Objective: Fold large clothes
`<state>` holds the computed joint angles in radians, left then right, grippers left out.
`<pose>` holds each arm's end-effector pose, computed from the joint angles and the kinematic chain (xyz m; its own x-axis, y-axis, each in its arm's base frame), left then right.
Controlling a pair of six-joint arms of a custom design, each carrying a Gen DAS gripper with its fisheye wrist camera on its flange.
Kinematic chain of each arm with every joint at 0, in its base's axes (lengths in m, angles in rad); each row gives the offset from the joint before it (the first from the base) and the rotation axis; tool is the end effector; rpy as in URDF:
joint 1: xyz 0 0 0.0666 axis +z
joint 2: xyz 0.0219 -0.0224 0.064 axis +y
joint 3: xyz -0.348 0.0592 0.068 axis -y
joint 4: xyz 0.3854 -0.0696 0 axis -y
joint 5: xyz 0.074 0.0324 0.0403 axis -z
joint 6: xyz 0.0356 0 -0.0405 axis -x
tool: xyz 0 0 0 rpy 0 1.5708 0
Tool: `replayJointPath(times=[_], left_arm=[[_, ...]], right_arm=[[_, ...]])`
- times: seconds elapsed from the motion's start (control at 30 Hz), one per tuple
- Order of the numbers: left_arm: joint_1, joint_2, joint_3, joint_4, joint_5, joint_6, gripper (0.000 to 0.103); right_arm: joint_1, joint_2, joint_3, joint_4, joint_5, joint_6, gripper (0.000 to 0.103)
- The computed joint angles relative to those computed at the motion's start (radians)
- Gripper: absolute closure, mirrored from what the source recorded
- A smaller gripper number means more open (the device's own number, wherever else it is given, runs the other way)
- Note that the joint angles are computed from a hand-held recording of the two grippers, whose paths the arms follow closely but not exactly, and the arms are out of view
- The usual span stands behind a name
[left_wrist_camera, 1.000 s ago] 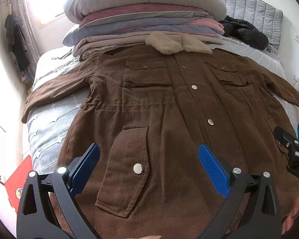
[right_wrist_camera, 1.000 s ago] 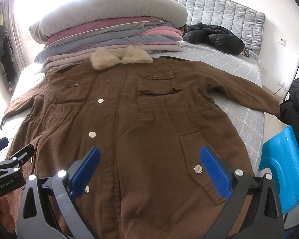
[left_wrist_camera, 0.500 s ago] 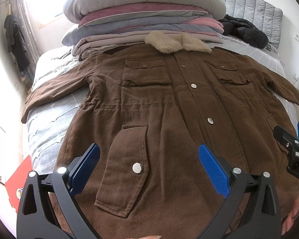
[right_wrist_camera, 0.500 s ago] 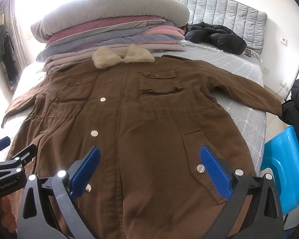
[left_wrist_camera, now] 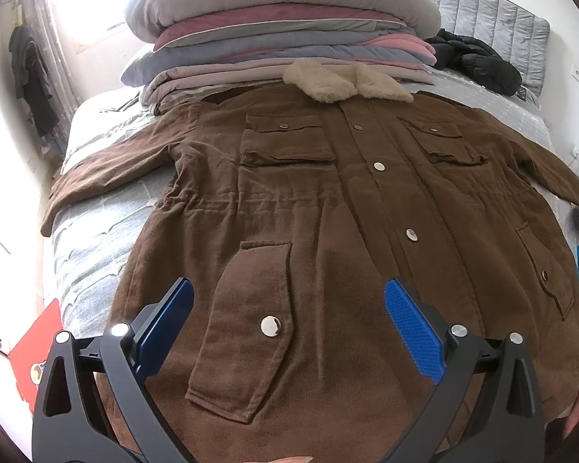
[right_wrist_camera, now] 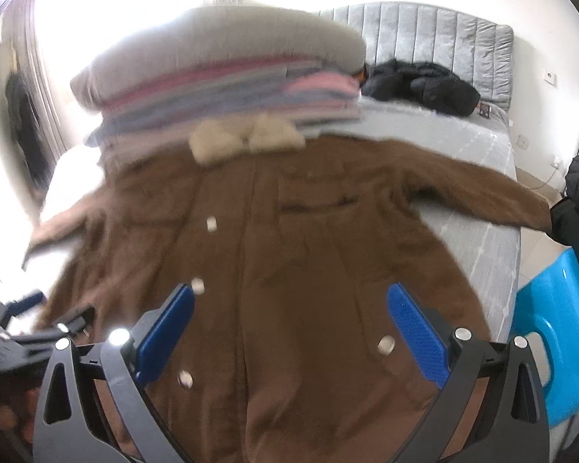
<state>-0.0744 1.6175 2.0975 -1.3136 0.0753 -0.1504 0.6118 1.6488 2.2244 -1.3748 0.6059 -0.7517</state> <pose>0.5197 -0.0418 0.5718 -0.7113 0.2028 -0.6730 0.2338 0.9712 0.0457 0.4310 0.2771 0.6079 -0.5291 0.3145 -0.7881 0.2933 0.9393 0.1779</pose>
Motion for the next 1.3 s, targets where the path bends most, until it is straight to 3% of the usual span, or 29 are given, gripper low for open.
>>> replayJointPath(times=[0.07,0.1,0.17,0.23,0.33,0.43,0.5,0.7,0.9,1.03,1.17,1.23,1.27,1.3], left_arm=[[0.009,0.011,0.012,-0.008,0.004,0.008,0.007],[0.014,0.019,0.022,-0.013,0.012,0.015,0.007],[0.023,0.028,0.035,-0.016,0.021,0.026,0.007],[0.03,0.044,0.062,-0.028,0.054,0.052,0.007],[0.034,0.071,0.106,-0.06,0.084,0.073,0.007],[0.025,0.1,0.148,-0.108,0.06,0.048,0.007],[0.02,0.118,0.17,-0.129,0.044,0.032,0.007],[0.018,0.163,0.225,-0.16,0.031,0.014,0.007],[0.023,0.176,0.219,-0.142,0.029,0.004,0.007],[0.027,0.211,0.255,-0.179,0.013,-0.006,0.007],[0.032,0.238,0.279,-0.203,0.017,-0.007,0.007],[0.033,0.247,0.289,-0.214,0.024,-0.007,0.007],[0.033,0.25,0.292,-0.217,0.026,-0.008,0.007],[0.033,0.255,0.301,-0.228,0.023,-0.012,0.007]], right_arm=[[-0.058,-0.078,-0.092,0.083,-0.092,0.012,0.006],[-0.116,-0.117,-0.137,0.106,-0.18,-0.007,0.006],[-0.248,-0.207,-0.262,0.18,-0.373,-0.089,0.006],[-0.363,-0.261,-0.346,0.216,-0.492,-0.161,0.006],[-0.502,-0.287,-0.406,0.221,-0.59,-0.205,0.006],[-0.644,-0.315,-0.513,0.326,-0.748,-0.313,0.006],[-0.709,-0.323,-0.571,0.398,-0.808,-0.388,0.006],[-0.782,-0.239,-0.533,0.347,-0.736,-0.398,0.006],[-0.831,-0.163,-0.496,0.317,-0.652,-0.432,0.006],[-0.898,-0.166,-0.562,0.425,-0.668,-0.541,0.006],[-0.936,-0.146,-0.559,0.525,-0.656,-0.517,0.007],[-0.944,-0.136,-0.555,0.569,-0.662,-0.522,0.016],[-0.948,-0.129,-0.548,0.581,-0.665,-0.526,0.037],[-0.954,-0.116,-0.531,0.582,-0.674,-0.521,0.068]])
